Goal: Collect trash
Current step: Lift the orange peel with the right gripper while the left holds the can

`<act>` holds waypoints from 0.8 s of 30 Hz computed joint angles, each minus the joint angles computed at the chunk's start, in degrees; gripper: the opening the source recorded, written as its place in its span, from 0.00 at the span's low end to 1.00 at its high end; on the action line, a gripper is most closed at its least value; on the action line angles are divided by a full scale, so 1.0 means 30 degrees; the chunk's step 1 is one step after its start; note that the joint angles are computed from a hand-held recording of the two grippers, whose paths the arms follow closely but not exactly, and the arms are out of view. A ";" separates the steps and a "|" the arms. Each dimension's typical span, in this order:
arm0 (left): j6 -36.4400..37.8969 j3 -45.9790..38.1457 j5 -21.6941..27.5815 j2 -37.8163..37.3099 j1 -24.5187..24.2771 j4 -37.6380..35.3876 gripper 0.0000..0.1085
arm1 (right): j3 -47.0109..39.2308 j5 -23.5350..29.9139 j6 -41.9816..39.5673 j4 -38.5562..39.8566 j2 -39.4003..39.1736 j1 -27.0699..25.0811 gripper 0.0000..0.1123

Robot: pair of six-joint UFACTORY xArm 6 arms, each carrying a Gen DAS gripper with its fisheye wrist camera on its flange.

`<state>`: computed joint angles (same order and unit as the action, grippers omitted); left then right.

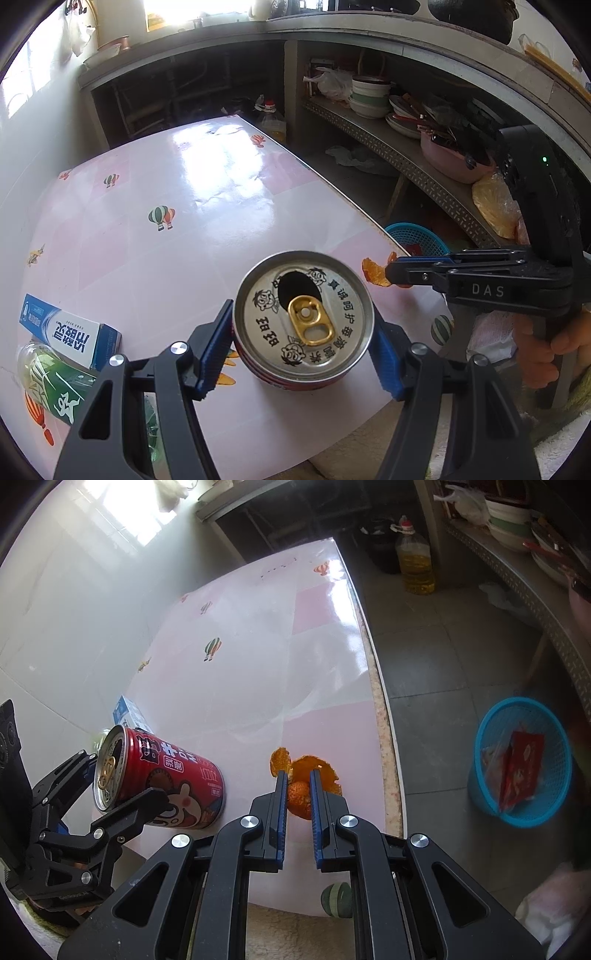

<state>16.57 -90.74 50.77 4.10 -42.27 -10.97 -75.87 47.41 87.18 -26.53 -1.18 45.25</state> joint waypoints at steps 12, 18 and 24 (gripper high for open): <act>-0.0048 -0.0025 -0.0055 -0.0144 0.0059 -0.0106 0.60 | 0.0663 0.0143 0.0222 -0.0366 -0.0869 0.0175 0.09; -0.0666 -0.0421 0.0042 0.0094 -0.0059 0.0459 0.60 | 0.1075 0.0032 0.0265 -0.0269 -0.1261 0.0110 0.09; -0.1091 -0.0842 0.0158 0.0367 -0.0194 0.1022 0.60 | 0.1401 -0.0186 0.0227 -0.0216 -0.1552 -0.0014 0.09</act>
